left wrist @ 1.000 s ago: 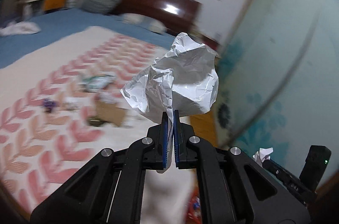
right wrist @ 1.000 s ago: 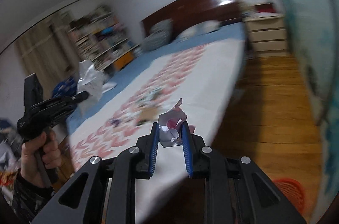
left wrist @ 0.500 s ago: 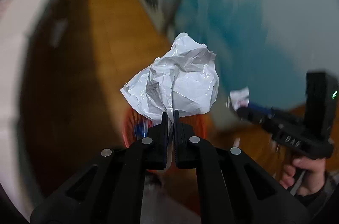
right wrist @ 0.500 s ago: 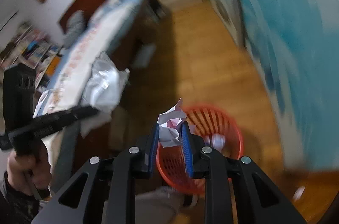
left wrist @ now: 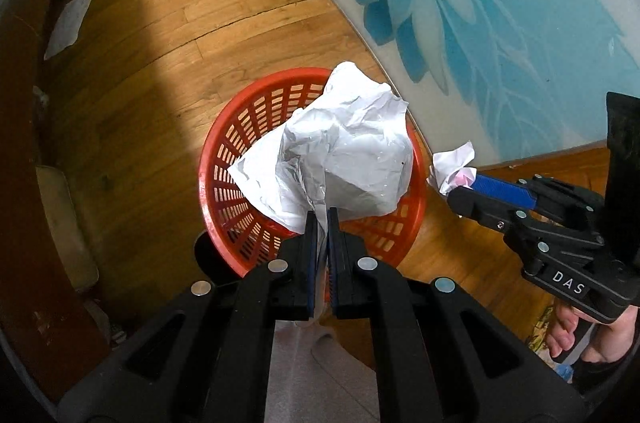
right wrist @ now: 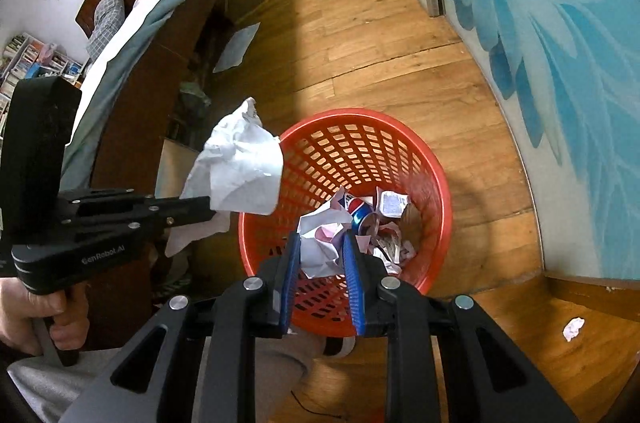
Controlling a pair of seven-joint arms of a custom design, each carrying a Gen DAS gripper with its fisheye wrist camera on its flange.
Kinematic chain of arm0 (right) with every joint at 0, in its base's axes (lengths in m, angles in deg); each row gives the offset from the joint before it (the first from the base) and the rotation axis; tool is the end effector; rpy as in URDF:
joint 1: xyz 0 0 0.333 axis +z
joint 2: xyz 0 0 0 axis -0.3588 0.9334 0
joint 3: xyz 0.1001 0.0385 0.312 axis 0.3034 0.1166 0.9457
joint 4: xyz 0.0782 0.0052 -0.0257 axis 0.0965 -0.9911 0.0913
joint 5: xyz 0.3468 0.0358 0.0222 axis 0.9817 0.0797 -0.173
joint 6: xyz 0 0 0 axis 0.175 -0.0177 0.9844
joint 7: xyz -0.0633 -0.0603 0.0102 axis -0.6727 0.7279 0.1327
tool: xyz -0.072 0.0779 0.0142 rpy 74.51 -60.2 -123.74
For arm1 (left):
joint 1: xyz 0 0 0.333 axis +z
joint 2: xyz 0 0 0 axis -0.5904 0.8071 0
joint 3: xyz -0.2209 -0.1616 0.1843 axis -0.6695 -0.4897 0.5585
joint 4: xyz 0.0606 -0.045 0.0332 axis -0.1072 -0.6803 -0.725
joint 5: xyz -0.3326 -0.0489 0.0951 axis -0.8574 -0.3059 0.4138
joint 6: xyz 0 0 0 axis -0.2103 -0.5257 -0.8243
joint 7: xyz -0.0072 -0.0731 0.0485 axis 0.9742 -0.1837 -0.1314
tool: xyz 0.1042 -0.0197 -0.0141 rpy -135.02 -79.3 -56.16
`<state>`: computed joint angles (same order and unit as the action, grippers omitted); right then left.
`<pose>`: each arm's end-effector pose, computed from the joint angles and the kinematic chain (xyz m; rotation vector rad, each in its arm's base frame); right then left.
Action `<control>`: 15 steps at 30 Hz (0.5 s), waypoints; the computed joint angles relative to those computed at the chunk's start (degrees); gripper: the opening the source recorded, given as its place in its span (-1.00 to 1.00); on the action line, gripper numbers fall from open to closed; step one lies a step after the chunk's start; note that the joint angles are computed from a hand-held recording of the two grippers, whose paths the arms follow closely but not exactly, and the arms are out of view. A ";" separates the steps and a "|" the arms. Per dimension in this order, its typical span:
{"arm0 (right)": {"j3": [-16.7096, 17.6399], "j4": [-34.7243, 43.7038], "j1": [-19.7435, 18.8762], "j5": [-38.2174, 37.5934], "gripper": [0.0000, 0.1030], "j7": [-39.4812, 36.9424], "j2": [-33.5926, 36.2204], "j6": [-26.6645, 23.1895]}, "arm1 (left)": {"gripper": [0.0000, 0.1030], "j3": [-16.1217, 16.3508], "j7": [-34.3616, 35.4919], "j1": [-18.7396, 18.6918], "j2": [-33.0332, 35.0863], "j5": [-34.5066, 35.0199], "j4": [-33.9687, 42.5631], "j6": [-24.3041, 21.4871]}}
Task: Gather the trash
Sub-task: 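Carry both items to the red basket and open both tools over it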
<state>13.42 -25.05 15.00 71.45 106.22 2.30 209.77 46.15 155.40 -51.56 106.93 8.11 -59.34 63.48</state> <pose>0.5328 0.3623 0.4179 -1.3482 2.2227 -0.0971 0.6833 -0.2968 0.4529 1.2389 -2.7037 0.3615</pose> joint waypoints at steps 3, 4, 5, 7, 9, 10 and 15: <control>0.27 0.66 -0.67 0.77 -0.51 -1.43 0.81 0.25 | -0.90 0.17 -0.47 0.08 -0.72 0.29 -0.64 0.15; 0.18 0.75 -0.67 0.93 -0.51 -1.56 0.96 0.30 | -0.86 0.24 -0.79 0.33 -2.79 0.24 -4.43 2.82; -0.02 0.64 -0.61 1.00 -0.40 -1.49 0.95 0.51 | -0.69 0.33 -1.24 0.52 -4.30 0.35 -6.97 4.40; -1.19 0.18 0.38 0.09 -0.01 0.34 0.58 0.80 | -0.03 0.54 -2.35 0.56 -5.12 0.83 -8.02 5.32; -2.58 -0.16 1.47 -1.61 0.13 2.70 0.02 0.69 | 0.35 0.64 -2.98 1.16 -8.00 1.21 -12.75 9.66; -2.55 -0.13 1.27 -1.91 0.13 2.99 -0.15 0.43 | 0.35 0.54 -3.01 1.41 -8.64 1.37 -13.82 10.78; -2.18 1.85 0.93 -4.33 0.13 4.30 -1.08 -2.26 | 0.35 0.61 -4.03 3.12 -13.67 1.96 -20.17 17.74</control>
